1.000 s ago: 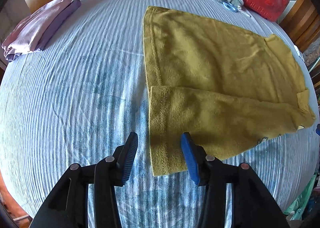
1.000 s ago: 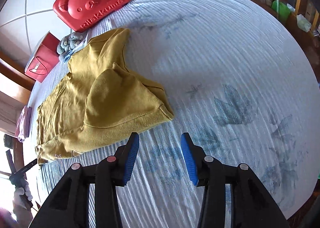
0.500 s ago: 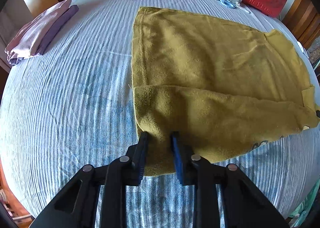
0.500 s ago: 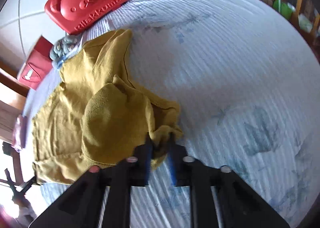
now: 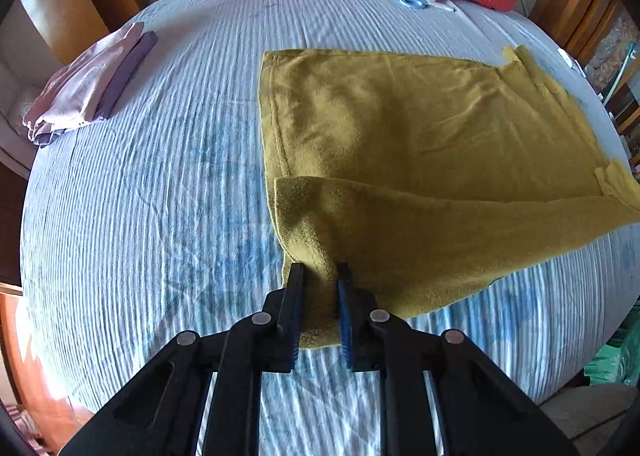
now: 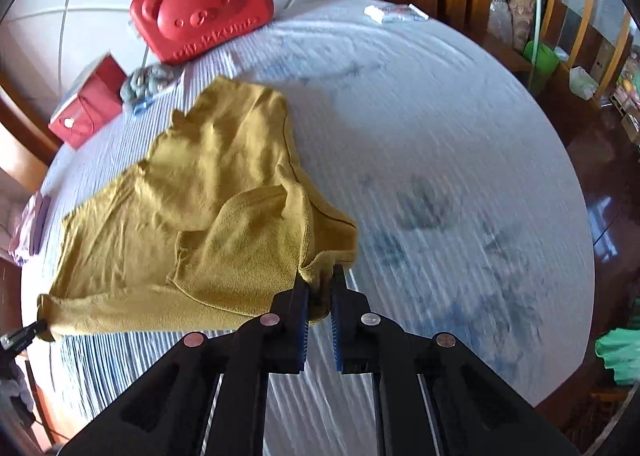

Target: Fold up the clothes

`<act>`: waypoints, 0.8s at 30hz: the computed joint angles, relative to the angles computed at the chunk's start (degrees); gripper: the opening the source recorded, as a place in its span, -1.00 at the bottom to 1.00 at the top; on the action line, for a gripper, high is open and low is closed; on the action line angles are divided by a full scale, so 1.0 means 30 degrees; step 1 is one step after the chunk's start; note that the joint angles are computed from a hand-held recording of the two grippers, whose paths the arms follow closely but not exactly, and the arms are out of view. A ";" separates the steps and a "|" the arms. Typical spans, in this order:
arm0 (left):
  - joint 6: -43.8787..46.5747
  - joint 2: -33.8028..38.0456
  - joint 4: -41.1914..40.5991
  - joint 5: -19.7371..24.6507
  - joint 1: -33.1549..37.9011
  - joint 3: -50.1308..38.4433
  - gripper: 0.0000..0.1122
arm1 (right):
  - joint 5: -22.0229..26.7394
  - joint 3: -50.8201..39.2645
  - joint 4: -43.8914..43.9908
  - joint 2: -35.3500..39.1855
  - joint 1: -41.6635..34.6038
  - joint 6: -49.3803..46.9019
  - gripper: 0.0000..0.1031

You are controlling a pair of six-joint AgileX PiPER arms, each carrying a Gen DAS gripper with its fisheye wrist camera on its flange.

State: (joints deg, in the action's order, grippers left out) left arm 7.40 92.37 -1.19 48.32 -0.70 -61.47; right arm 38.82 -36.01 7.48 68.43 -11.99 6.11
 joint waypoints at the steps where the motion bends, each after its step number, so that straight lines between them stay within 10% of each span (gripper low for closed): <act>1: -0.0007 0.0251 0.0194 -0.0078 0.0099 0.0220 -0.73 | 0.0209 0.0337 0.0375 0.0462 0.0026 -0.0684 -0.82; 11: 0.1122 0.0507 -0.1673 0.0723 0.1435 -0.2722 -0.16 | 0.0747 -0.2820 -0.4140 0.2411 0.0914 0.1696 -0.36; 24: 0.1502 1.3162 -0.1762 0.6310 0.2236 -1.9206 -0.16 | 0.2891 -1.7497 -0.0506 1.4572 0.1996 -0.3120 -0.29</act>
State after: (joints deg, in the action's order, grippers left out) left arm 11.91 131.85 -6.48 67.25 6.01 -119.09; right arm 47.50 -88.50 5.96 112.14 -6.01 -3.25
